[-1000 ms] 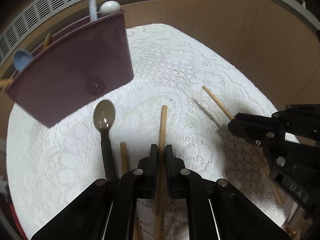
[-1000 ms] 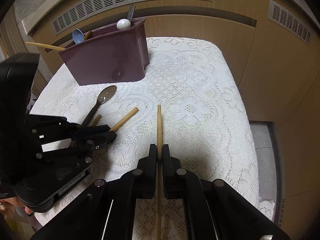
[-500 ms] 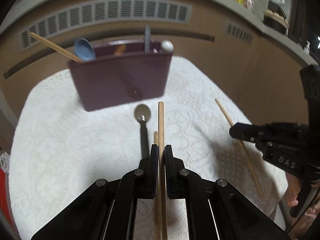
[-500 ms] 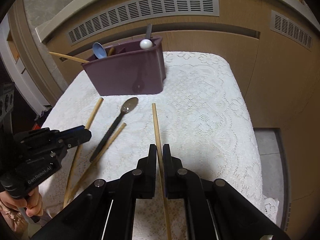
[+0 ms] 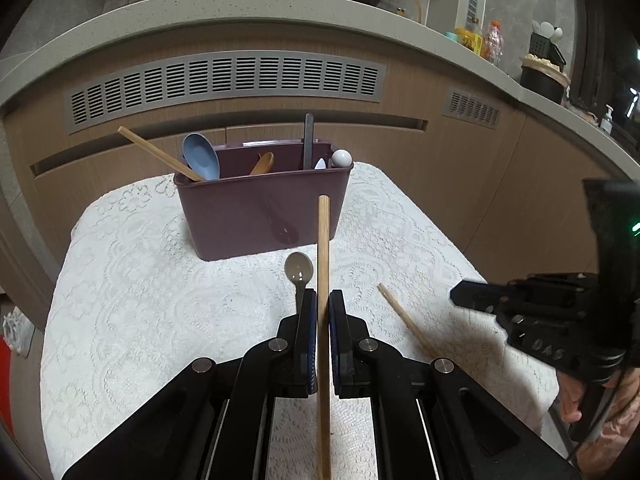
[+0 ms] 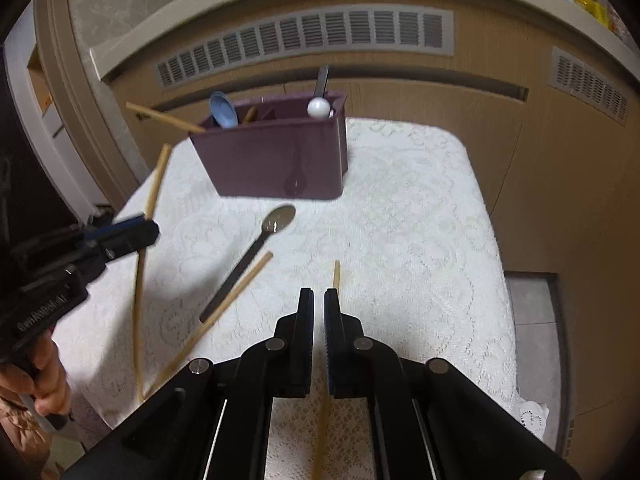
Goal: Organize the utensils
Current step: 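Lift both held chopsticks and carry them over the purple caddy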
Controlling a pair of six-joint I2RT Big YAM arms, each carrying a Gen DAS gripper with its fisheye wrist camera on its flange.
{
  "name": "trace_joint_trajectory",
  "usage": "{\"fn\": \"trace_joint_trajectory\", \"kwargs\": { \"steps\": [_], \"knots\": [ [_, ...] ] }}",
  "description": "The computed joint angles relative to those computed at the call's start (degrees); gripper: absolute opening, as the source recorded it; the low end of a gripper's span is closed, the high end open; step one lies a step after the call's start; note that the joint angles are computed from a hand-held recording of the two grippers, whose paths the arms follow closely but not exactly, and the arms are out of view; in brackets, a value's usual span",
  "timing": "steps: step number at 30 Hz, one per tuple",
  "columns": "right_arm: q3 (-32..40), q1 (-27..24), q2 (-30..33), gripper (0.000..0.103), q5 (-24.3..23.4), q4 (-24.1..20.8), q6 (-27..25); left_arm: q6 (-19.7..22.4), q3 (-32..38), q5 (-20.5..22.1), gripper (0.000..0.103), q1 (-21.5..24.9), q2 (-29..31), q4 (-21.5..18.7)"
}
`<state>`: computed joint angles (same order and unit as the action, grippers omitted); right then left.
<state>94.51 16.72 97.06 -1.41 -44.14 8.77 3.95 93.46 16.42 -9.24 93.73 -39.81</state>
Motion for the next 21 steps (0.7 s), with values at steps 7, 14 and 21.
{"fn": "trace_joint_trajectory", "kwargs": {
  "steps": [7,14,21],
  "knots": [
    [2.8,-0.3,5.23,0.012,0.83,-3.8,-1.1,-0.34,-1.7,-0.19,0.006,0.58,-1.03,1.29],
    [6.53,-0.21,9.84,0.014,1.62,-4.7,-0.37,-0.68,-1.7,0.49,0.007,1.23,-1.04,0.86],
    [6.45,0.81,8.97,0.005,3.62,-4.49,-1.73,-1.38,-1.92,1.51,0.006,1.89,-1.08,0.41]
  ]
}}
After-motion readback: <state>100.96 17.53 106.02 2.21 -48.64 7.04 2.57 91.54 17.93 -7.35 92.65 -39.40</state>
